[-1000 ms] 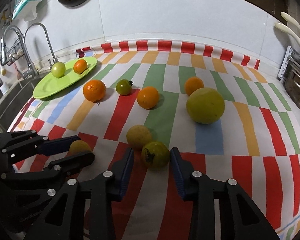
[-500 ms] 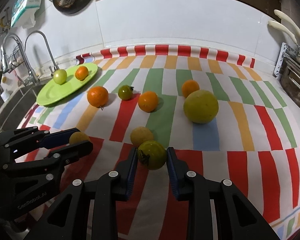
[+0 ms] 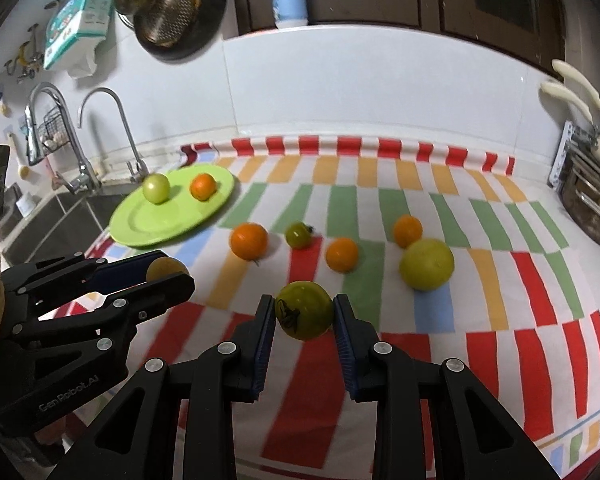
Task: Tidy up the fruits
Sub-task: 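Lower the brown fruit onto the plate with the left tool while the right tool releases the tomato there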
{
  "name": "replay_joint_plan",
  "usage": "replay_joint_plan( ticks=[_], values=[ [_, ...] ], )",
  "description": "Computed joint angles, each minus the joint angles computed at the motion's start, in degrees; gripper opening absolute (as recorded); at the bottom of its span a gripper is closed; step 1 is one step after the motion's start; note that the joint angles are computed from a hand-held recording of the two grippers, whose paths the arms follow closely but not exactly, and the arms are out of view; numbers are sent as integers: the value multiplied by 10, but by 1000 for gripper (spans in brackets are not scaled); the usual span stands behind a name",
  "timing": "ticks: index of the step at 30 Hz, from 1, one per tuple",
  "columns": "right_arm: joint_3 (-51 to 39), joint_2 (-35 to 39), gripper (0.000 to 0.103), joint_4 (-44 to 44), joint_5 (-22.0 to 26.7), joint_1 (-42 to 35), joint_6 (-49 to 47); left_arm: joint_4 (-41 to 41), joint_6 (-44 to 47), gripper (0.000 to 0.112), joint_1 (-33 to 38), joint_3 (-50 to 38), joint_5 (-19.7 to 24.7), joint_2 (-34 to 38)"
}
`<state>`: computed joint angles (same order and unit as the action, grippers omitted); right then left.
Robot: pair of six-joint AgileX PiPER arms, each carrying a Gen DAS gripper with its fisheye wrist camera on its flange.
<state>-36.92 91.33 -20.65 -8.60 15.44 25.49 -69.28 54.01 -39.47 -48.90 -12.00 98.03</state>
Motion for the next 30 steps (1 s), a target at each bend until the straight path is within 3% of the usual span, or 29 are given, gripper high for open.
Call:
replay_joint_plan(
  ticks=[15, 30],
  values=[
    [-62, -3, 30, 401, 3, 119, -360, 40, -10, 27, 75, 85, -10, -122],
    [-176, 60, 30, 603, 4, 183, -558, 149, -77, 27, 187, 98, 18, -157]
  ],
)
